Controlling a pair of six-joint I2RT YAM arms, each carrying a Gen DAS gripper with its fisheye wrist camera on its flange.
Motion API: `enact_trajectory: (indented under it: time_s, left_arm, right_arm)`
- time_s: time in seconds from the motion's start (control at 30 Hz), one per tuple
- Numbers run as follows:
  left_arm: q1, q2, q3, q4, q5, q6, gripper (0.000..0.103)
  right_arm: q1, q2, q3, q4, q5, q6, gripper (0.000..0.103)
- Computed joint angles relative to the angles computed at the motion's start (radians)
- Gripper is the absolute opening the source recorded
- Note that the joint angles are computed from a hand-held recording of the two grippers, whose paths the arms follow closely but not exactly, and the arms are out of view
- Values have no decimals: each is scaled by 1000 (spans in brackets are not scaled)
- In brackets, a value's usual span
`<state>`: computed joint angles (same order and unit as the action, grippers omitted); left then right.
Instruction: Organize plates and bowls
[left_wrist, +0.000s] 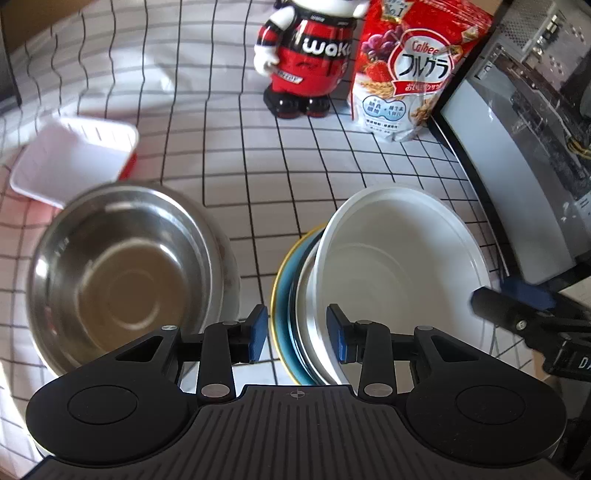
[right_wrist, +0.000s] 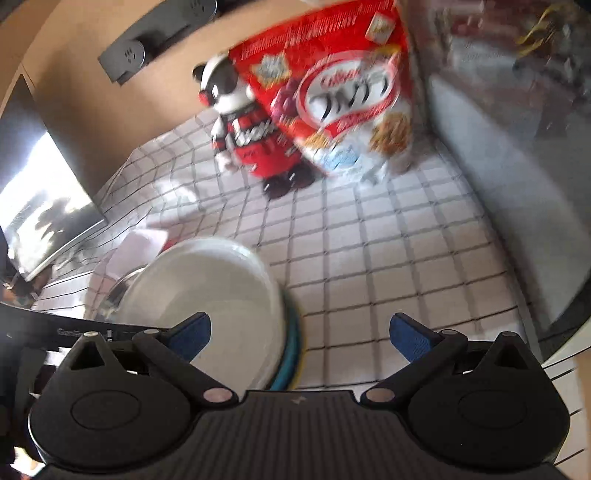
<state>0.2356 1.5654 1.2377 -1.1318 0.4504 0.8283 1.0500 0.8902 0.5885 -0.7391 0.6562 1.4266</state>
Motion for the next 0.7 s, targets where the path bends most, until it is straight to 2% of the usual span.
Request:
enact_trajectory:
  time_s: [0.2,0.23,0.27,0.43,0.5,0.53,0.7]
  left_arm:
    - [10,61,39,-41,17,-31,40]
    - [10,66,44,-46,18,-31,40]
    - [13,74,52,-56,20,-30,40]
    - [23,175,148,-140,37,-47,39]
    - [6,181,152,-121,17,-68,39]
    - [-5,176,145,-104,5,-71,43]
    - [-72,183,145,-98,-39,-64,41]
  right_arm:
    - [-225,19,-88,246,-238,-105,103]
    - [-259,32,-102,286,-283,-130,100]
    - [-284,48,-108,313,-323,-153,93]
    - [-326,127,-109,365,-413,-224,82]
    - [-339,148,-114,369,-441,-238,78]
    - [-344,153,-119,372,-453,-243,77]
    - [-372,109,-147,354,-485,-270,75]
